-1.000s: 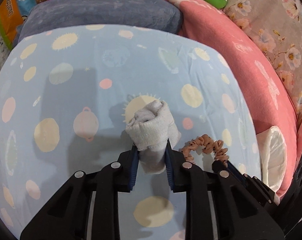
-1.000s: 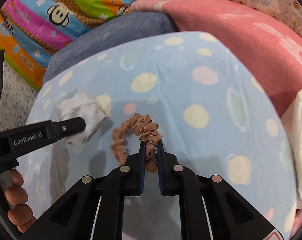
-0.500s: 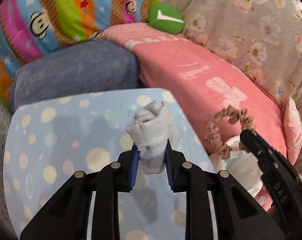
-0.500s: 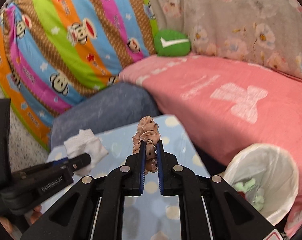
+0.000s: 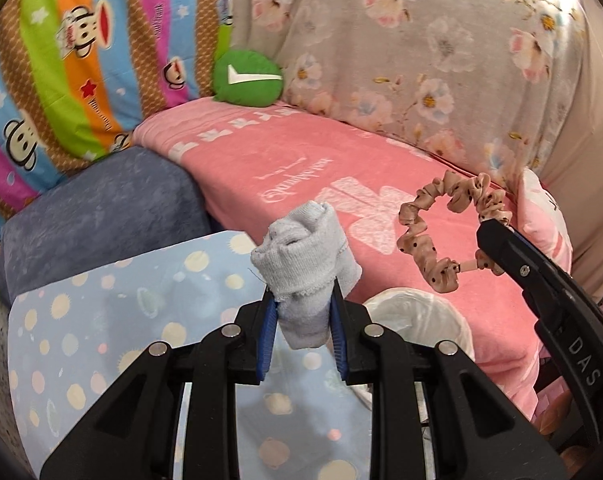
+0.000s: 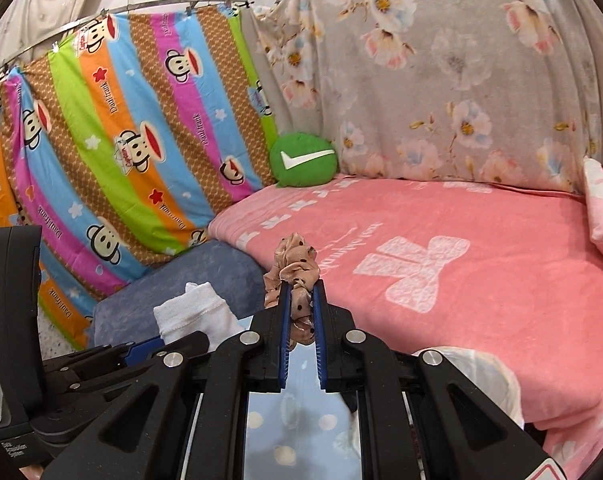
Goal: Collect trash
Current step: 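Carry the white sock and beige scrunchie over the bin and release them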
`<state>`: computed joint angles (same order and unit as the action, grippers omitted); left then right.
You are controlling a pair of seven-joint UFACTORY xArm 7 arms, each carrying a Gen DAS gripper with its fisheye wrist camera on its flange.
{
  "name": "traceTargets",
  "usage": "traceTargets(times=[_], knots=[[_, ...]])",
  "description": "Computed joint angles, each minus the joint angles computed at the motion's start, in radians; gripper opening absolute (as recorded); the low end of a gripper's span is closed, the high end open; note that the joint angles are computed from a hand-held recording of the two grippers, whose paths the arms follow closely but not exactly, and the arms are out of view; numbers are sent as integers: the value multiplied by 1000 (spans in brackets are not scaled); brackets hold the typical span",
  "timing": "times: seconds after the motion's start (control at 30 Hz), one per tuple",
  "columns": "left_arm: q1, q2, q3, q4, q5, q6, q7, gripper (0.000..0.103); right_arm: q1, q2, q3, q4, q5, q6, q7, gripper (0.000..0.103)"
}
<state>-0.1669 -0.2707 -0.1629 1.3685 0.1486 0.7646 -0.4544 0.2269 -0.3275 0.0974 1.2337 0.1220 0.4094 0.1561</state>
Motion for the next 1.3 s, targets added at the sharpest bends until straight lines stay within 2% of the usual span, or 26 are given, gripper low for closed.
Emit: traceTargets(times=[0.3,0.93,1.3], knots=[[-60,88,-47,110,41,23,-17,23,-35,-68,-51,-59,16,-1,-24,10],[-163,209,-41,217,56,52,-6,24,-88,-105,-107,-127,49,-11,-59,10],[-189,247,-30,247,23,54,26,25,-112,-104,-103,-138,46,-4,-48,10]])
